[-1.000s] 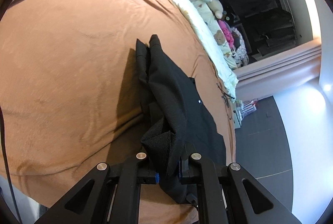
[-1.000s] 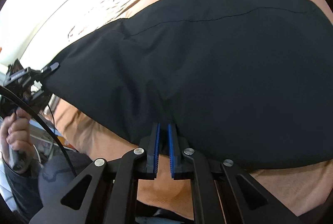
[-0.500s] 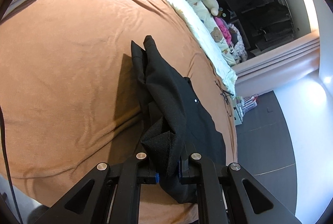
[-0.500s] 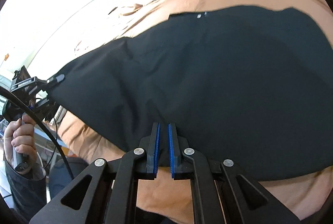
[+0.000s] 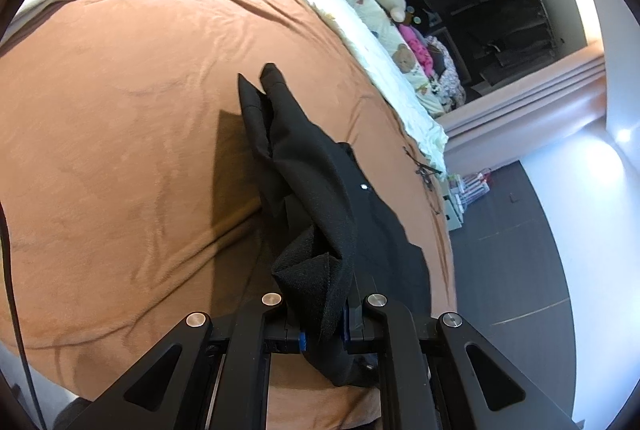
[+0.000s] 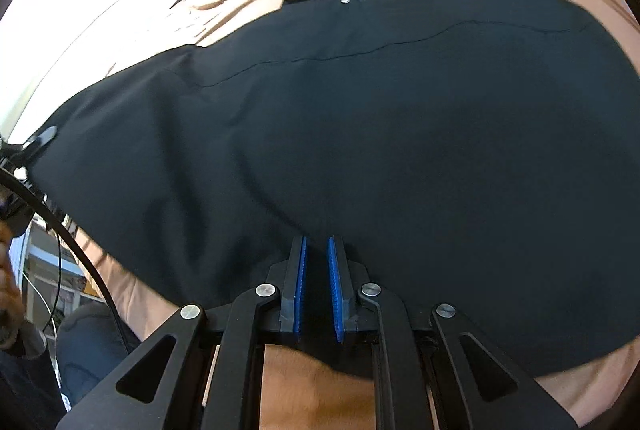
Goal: Fold large clothes
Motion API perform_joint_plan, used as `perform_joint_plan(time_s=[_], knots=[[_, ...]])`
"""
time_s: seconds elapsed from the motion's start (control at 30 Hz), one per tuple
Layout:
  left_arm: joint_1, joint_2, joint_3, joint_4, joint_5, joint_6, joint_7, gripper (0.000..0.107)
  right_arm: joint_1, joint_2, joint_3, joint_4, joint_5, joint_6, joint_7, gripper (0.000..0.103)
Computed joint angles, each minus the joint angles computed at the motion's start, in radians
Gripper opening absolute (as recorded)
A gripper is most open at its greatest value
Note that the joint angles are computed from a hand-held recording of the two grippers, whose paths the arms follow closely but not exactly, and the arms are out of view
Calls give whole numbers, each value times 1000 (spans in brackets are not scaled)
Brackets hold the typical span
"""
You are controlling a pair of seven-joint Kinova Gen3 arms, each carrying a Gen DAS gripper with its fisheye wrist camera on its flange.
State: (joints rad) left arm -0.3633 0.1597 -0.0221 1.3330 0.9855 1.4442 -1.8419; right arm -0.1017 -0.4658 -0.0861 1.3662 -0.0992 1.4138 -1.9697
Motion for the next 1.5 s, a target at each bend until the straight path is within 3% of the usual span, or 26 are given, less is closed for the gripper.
perform_joint_plan(time_s=[0.2,0.33,0.57,0.63,0.67,0.7,1.07,1.5], knots=[[19,4,24,-50,39,20,-21,11,7,40,-72,-16,55,-10,-3,8],[44,6,45,-109,56,34,-21,11,-27,-1,39,9,-34,-23,-6,8],[119,26,99,-237,53,46,11,11,-2,-140,102,-18,-58,-4,-38,8],[143,31,115,-262,49,45,19,11,-7,-198,142,-24,-74,7,-54,24],[160,35,124,-278,42,42,26,11,-7,-226,159,-33,-80,17,-66,58],[173,40,132,-293,36,41,32,11,-7,-254,174,-37,-82,20,-76,79],[375,134,231,-462,-99,3,144,11,24,-444,254,-222,35,210,-147,79],[740,324,287,-641,-427,43,309,11,66,-592,293,-73,98,309,-280,79]])
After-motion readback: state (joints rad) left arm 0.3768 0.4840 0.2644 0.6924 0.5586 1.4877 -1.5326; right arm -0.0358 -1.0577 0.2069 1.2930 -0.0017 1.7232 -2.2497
